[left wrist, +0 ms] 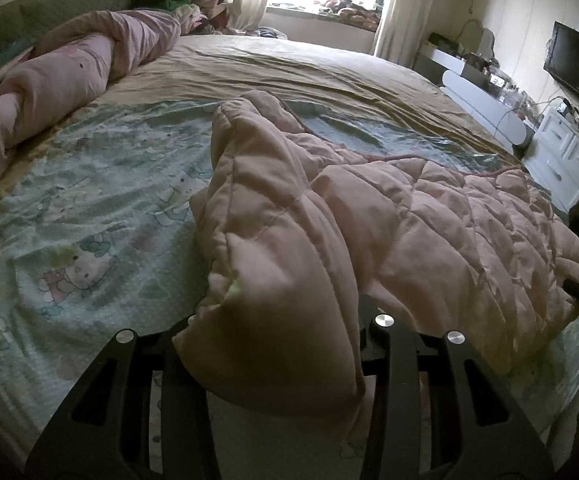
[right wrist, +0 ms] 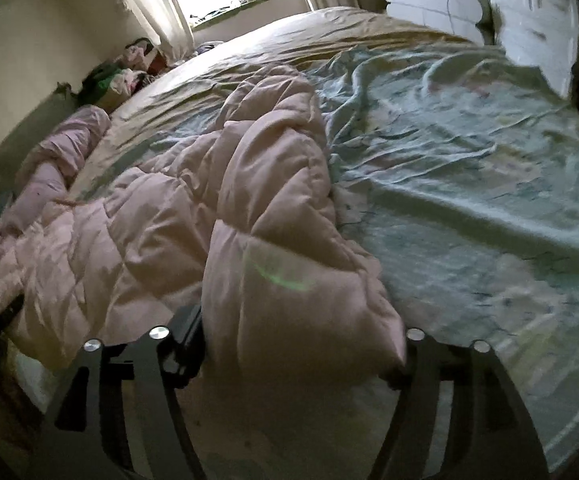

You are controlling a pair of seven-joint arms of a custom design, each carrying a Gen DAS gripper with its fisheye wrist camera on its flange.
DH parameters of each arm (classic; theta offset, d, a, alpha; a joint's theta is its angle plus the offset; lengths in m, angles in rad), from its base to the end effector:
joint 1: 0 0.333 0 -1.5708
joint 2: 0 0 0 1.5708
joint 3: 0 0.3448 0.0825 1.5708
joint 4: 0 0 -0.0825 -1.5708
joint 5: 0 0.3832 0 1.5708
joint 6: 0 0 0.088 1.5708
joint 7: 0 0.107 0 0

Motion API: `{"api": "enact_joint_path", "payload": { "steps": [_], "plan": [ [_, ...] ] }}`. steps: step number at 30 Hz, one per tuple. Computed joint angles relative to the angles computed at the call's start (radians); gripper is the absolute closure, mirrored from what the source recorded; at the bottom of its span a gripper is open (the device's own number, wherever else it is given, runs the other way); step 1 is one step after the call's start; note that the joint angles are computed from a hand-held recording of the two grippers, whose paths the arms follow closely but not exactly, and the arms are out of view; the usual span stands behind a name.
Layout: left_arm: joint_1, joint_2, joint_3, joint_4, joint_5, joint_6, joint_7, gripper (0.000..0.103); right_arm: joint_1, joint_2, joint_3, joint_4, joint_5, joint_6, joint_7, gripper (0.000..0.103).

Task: Fold large clothes
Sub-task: 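Open both grippers and press the folded quilt flat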

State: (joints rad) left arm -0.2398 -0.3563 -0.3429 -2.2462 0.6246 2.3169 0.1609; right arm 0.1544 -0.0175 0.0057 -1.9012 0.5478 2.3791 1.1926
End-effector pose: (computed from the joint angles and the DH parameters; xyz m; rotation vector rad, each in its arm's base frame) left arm 0.3941 -0.2694 0.5760 -2.1391 1.2970 -0.6526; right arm 0.5867 0.1002 0.5889 -1.9408 1.5348 -0.1067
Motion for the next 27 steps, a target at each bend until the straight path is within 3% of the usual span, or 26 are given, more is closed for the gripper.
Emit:
{"api": "enact_joint_path", "payload": {
  "steps": [4, 7, 9, 14, 18, 23, 27],
  "plan": [
    [-0.003, -0.015, 0.008, -0.017, -0.009, 0.014, 0.008, 0.071, 0.0, -0.042, 0.004, -0.023, -0.113, 0.037, 0.035, 0.033],
    [0.0, -0.009, 0.0, -0.011, -0.007, 0.006, 0.006, 0.07, 0.002, -0.092, 0.019, -0.072, -0.243, 0.174, 0.082, 0.024],
    [0.0, -0.009, 0.003, -0.012, -0.007, 0.008, 0.011, 0.07, 0.022, -0.1, 0.011, -0.066, -0.187, 0.21, 0.023, 0.022],
    [-0.003, -0.009, 0.002, -0.01, -0.015, 0.001, 0.017, 0.07, 0.094, -0.042, 0.033, 0.046, -0.038, 0.111, -0.196, 0.021],
    [-0.006, -0.008, 0.002, -0.009, -0.021, -0.005, 0.024, 0.07, 0.144, 0.045, 0.082, 0.164, -0.044, 0.044, -0.247, 0.021],
    [-0.007, -0.012, 0.005, -0.017, -0.02, 0.0, 0.031, 0.068, 0.198, 0.191, 0.11, 0.353, -0.174, -0.081, -0.197, 0.021],
    [-0.004, -0.013, 0.008, -0.02, -0.026, 0.005, 0.026, 0.064, 0.261, 0.348, 0.083, 0.537, -0.381, -0.227, -0.023, 0.02]
  ]
}}
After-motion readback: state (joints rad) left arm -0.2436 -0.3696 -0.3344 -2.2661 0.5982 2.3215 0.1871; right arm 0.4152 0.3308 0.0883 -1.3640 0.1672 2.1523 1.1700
